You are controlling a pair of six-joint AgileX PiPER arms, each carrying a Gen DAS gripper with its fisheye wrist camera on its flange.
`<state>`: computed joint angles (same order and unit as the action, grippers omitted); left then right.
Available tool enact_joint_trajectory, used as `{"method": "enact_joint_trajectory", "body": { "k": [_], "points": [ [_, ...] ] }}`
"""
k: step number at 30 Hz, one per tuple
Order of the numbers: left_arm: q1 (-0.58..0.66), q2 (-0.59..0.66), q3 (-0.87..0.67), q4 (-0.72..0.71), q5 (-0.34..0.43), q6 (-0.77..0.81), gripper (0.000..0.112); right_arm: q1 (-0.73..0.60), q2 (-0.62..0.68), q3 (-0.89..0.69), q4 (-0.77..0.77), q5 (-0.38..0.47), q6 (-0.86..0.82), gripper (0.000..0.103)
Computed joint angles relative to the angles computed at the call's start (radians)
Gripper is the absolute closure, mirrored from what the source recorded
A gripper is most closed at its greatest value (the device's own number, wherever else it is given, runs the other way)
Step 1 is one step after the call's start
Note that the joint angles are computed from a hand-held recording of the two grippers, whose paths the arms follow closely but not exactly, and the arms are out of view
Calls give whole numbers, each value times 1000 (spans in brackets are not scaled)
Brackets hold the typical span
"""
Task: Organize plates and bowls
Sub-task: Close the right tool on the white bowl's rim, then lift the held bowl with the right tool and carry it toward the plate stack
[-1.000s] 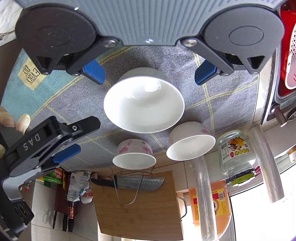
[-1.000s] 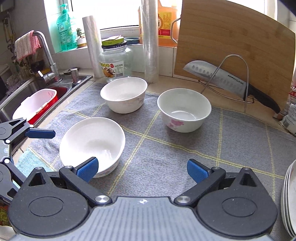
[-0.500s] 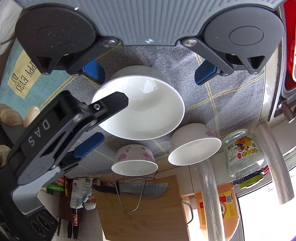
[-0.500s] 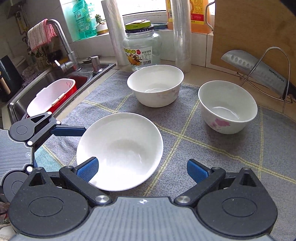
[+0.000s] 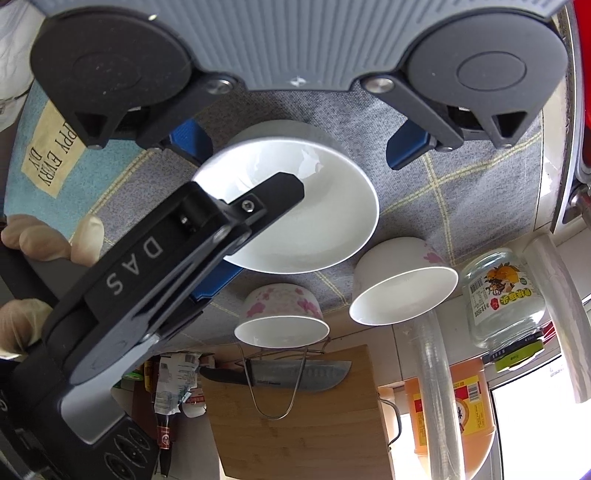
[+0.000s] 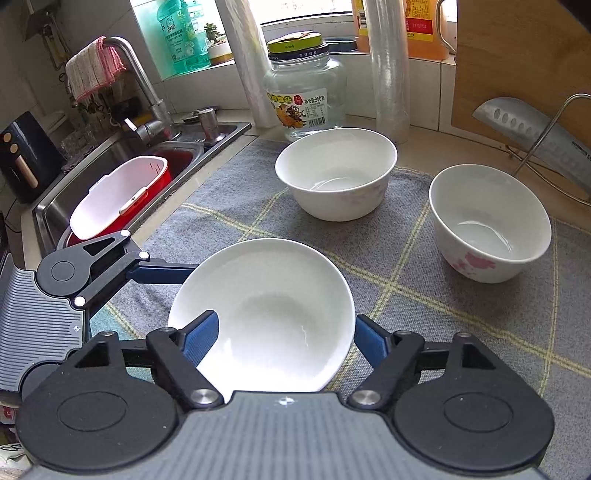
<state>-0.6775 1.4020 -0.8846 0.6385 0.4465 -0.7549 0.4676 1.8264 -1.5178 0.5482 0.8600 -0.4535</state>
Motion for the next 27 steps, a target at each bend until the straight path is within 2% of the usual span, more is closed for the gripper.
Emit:
{"method": "enact_joint_trajectory", "body": {
  "k": [5, 13, 27],
  "points": [
    [4, -4, 3, -23, -27, 55, 23, -3, 0, -6, -2, 0, -2, 27],
    [7, -7, 5, -36, -38, 88, 25, -6, -8, 2, -2, 0, -4, 28],
    [-36, 3, -57, -130, 15, 181, 25, -23, -102, 93, -25, -20, 20, 28]
  ]
}}
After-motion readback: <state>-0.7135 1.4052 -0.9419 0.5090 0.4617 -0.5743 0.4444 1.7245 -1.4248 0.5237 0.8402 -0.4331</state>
